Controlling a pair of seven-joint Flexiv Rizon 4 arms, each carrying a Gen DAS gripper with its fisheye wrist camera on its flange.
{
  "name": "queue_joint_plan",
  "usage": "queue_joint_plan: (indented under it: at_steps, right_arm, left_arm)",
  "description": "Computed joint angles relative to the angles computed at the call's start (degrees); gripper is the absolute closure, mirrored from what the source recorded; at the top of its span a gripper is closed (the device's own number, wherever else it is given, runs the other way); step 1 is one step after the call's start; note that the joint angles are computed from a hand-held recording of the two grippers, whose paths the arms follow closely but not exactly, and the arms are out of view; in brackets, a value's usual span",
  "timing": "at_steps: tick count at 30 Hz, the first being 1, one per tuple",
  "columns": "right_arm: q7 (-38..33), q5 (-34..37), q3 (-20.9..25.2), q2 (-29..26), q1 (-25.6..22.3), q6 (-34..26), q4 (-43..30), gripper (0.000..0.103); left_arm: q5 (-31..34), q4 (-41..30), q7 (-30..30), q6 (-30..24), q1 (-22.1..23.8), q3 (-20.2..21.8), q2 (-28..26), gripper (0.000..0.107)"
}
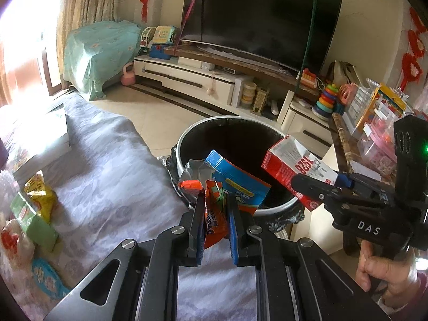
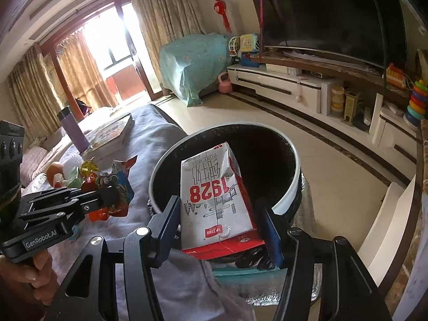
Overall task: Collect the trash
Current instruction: 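Carry the orange wrapper and milk carton over the trash bin with both tools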
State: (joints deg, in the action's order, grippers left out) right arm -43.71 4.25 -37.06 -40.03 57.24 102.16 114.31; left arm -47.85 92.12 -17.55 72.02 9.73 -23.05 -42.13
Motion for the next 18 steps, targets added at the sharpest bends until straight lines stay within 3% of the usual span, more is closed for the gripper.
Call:
queue_joint_plan:
  at_steps: [18]
  right_arm:
    - [1.2, -6.8, 4.1, 0.5, -7.5, -4.1, -3.7, 0.045]
  left_arm:
    - [10.1, -12.4, -8.1, -5.4, -5.0, 4.7, -6.8, 0.093]
